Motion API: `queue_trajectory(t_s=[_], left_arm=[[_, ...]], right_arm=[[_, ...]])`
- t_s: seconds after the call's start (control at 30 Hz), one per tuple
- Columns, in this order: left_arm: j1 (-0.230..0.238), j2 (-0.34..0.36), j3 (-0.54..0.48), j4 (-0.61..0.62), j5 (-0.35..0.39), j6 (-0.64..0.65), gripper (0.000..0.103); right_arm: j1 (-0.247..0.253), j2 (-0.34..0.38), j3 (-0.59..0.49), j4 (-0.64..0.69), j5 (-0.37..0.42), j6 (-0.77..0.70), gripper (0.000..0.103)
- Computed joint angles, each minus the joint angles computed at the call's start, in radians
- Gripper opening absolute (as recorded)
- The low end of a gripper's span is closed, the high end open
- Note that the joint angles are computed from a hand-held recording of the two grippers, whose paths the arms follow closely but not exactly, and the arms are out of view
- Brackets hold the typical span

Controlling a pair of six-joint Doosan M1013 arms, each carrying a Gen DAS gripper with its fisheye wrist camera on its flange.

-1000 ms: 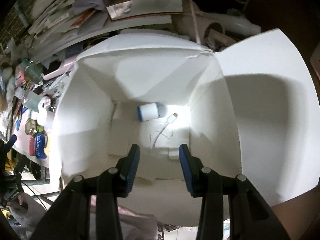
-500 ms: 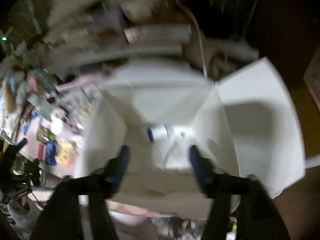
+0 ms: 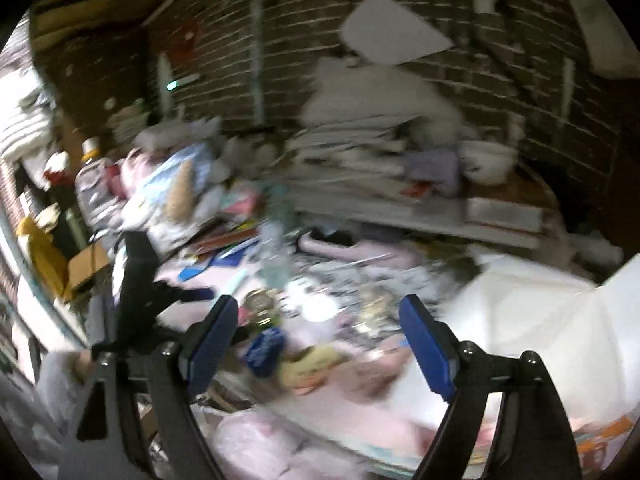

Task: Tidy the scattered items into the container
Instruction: 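Grasp the gold-lidded green jar with the left gripper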

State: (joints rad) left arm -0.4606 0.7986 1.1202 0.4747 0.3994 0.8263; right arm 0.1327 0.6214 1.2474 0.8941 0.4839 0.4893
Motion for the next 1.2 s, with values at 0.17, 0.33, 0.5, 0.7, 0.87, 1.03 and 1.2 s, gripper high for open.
queue_trajectory(t_s=[0.17,0.33,0.5,0.7,0.87,1.03,1.2], left_arm=[[0.001,0.022,-0.034,-0.058,0.019,0.080,0.050],[0.002,0.042,-0.063,-0.092,0.014,0.114,0.047],[-0.002,0.053,-0.086,-0.089,0.016,0.123,0.041],[-0.004,0.067,-0.116,-0.091,0.045,0.132,0.041],[-0.001,0.078,-0.137,-0.123,0.057,0.153,0.042],[-0.004,0.091,-0.157,-0.114,0.084,0.155,0.044],[-0.006,0.091,-0.156,-0.098,0.081,0.145,0.043]], right_arm=[[0.029,0.032,0.016,-0.067,0.033,0.063,0.081],[0.028,0.071,0.001,-0.152,0.093,0.187,0.081],[0.025,0.091,-0.003,-0.221,0.095,0.272,0.081],[0.023,0.100,-0.013,-0.227,0.098,0.292,0.081],[0.023,0.102,-0.018,-0.223,0.100,0.286,0.081],[0.026,0.108,-0.025,-0.237,0.090,0.302,0.081],[0.029,0.111,-0.024,-0.245,0.052,0.326,0.081]])
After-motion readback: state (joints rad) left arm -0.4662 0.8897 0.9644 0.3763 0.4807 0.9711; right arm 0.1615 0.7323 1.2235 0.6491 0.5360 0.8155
